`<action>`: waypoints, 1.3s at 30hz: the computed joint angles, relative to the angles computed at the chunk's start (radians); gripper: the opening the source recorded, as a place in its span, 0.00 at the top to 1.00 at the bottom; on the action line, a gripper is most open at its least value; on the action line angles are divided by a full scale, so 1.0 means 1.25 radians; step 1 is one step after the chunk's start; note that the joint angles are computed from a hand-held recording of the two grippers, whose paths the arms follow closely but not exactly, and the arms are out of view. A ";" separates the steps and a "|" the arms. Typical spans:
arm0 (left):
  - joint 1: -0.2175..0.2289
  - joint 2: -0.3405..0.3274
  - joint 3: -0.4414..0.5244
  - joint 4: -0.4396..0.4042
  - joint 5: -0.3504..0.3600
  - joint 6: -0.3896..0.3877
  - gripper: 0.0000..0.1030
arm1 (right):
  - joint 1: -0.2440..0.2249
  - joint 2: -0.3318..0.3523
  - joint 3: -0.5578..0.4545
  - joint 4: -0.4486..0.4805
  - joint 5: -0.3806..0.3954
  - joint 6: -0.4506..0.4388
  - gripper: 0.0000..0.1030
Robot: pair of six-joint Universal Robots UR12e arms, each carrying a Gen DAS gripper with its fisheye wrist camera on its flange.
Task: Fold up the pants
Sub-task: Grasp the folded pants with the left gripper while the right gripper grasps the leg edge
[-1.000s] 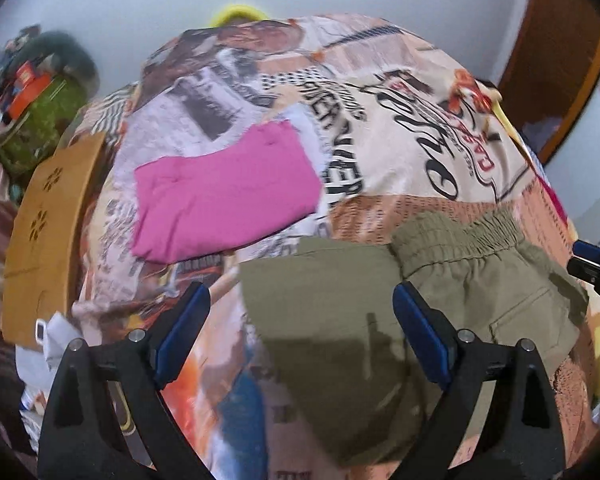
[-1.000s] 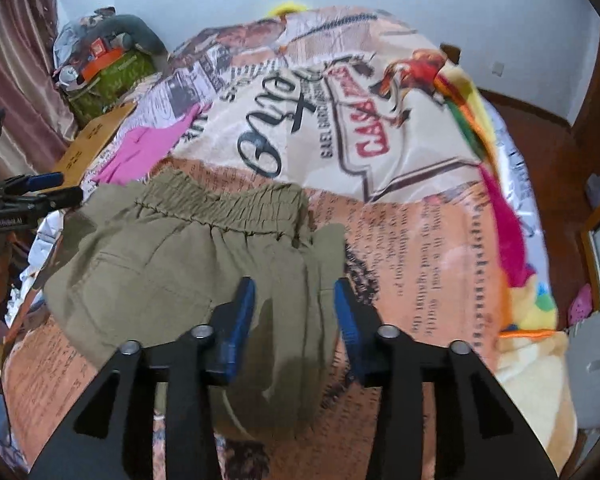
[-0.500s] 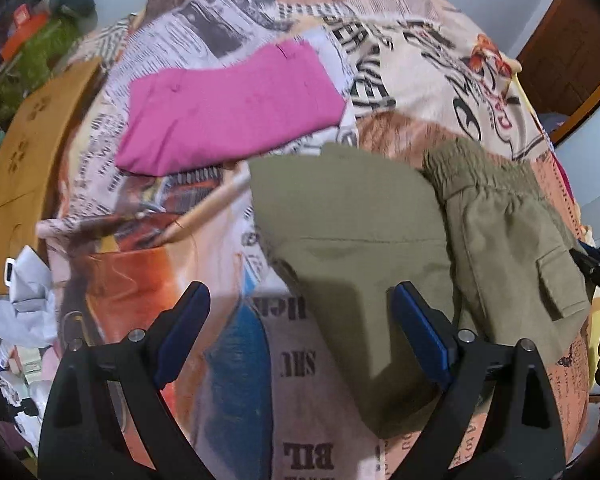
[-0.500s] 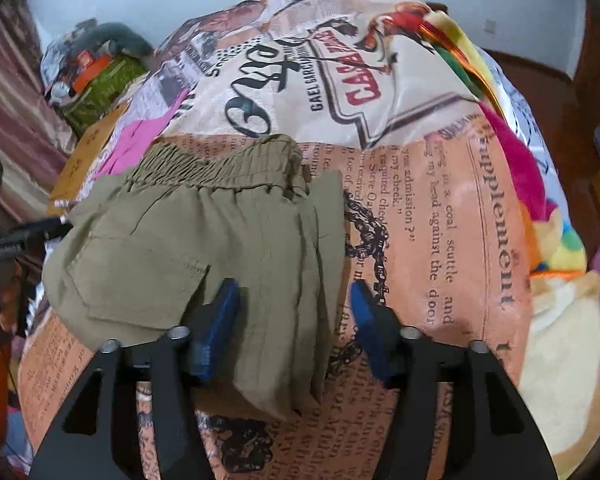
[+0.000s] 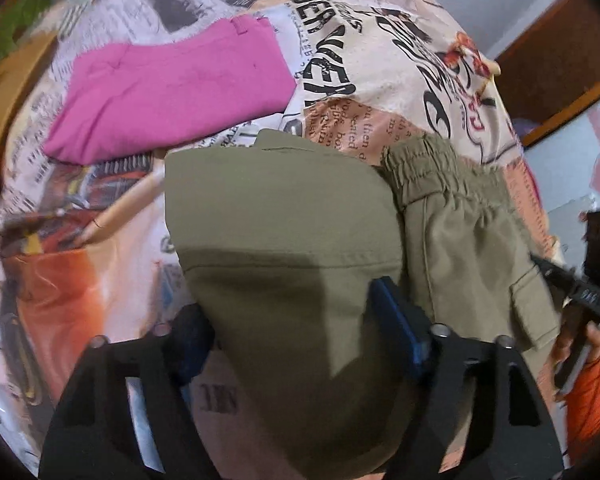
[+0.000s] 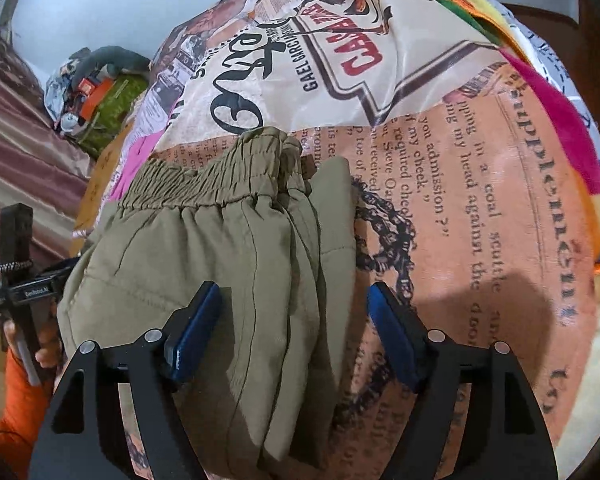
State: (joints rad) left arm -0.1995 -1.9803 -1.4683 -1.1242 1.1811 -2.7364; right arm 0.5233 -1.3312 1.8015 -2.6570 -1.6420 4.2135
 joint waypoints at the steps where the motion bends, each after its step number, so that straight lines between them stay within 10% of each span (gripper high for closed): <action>1: 0.000 -0.002 0.001 0.002 -0.004 -0.015 0.37 | -0.001 0.002 0.000 -0.011 0.005 0.006 0.44; 13: -0.026 0.042 -0.053 0.152 0.052 -0.023 0.89 | 0.012 0.009 -0.026 -0.006 -0.031 0.022 0.88; 39: 0.025 0.126 -0.097 0.348 0.004 -0.017 0.92 | 0.071 0.055 -0.200 0.039 -0.235 -0.183 0.92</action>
State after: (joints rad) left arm -0.1689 -1.8229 -1.5896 -0.6894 1.1862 -2.7581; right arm 0.6116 -1.2629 1.5521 -2.6088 -1.9356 3.9843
